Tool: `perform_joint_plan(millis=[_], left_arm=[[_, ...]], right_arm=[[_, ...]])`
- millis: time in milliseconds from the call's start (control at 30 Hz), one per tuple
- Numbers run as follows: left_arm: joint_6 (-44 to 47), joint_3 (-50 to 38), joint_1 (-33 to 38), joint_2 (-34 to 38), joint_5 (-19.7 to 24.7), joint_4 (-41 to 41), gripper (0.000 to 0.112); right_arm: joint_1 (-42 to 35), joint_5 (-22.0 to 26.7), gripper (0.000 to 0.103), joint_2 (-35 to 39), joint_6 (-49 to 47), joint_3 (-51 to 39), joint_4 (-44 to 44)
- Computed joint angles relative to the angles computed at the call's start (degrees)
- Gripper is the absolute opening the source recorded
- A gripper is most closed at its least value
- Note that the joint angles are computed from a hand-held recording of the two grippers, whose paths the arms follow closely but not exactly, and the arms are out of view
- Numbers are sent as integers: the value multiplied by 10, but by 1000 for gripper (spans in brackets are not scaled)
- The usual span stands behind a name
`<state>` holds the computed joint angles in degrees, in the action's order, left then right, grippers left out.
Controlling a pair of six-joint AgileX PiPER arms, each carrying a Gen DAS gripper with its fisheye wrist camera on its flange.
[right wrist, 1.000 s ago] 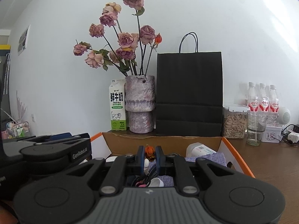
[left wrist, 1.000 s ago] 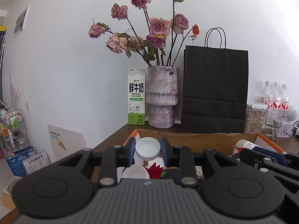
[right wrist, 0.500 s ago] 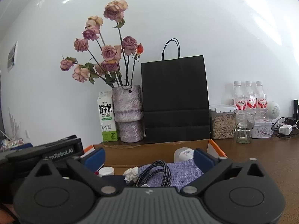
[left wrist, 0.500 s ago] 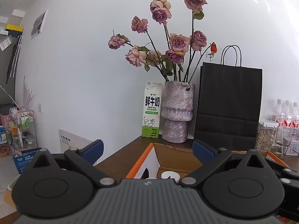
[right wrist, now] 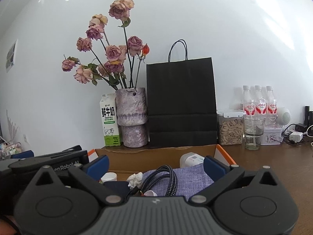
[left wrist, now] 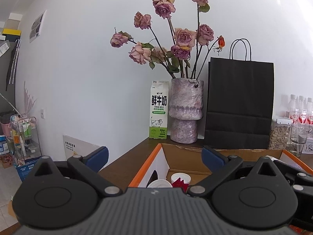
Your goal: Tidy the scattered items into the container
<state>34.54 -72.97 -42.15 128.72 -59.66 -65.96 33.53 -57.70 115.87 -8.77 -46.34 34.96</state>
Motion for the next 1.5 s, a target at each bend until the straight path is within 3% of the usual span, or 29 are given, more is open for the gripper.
perform_joint_plan(millis=[100, 300, 633, 833, 933, 1000, 1167, 1267, 1400, 1500], left_arm=[[-24, 12, 3, -4, 8, 12, 103], [-26, 27, -9, 8, -23, 21, 103], [-36, 97, -38, -8, -53, 15, 103], [-12, 156, -66, -42, -20, -10, 103], [-23, 214, -98, -76, -20, -19, 103], [-47, 263, -127, -112, -21, -16, 103], [-38, 342, -212, -206, 1, -62, 103], [-18, 346, -269, -227, -24, -139, 103], [16, 347, -310, -247, -38, -200, 103], [33, 345, -321, -251, -39, -220, 103]], right_arm=[[7, -12, 103, 4, 3, 2, 10], [28, -58, 103, 20, 0, 15, 38], [64, -74, 103, 7, -1, 72, 94], [90, -33, 103, -32, -14, 126, 116], [99, 42, 103, -96, -23, 173, 111], [122, 59, 103, -144, -18, 216, 119], [279, 14, 103, -244, -103, 288, 303], [377, -28, 103, -275, -145, 300, 414], [450, -51, 103, -311, -202, 299, 517], [470, -50, 103, -329, -219, 300, 548]])
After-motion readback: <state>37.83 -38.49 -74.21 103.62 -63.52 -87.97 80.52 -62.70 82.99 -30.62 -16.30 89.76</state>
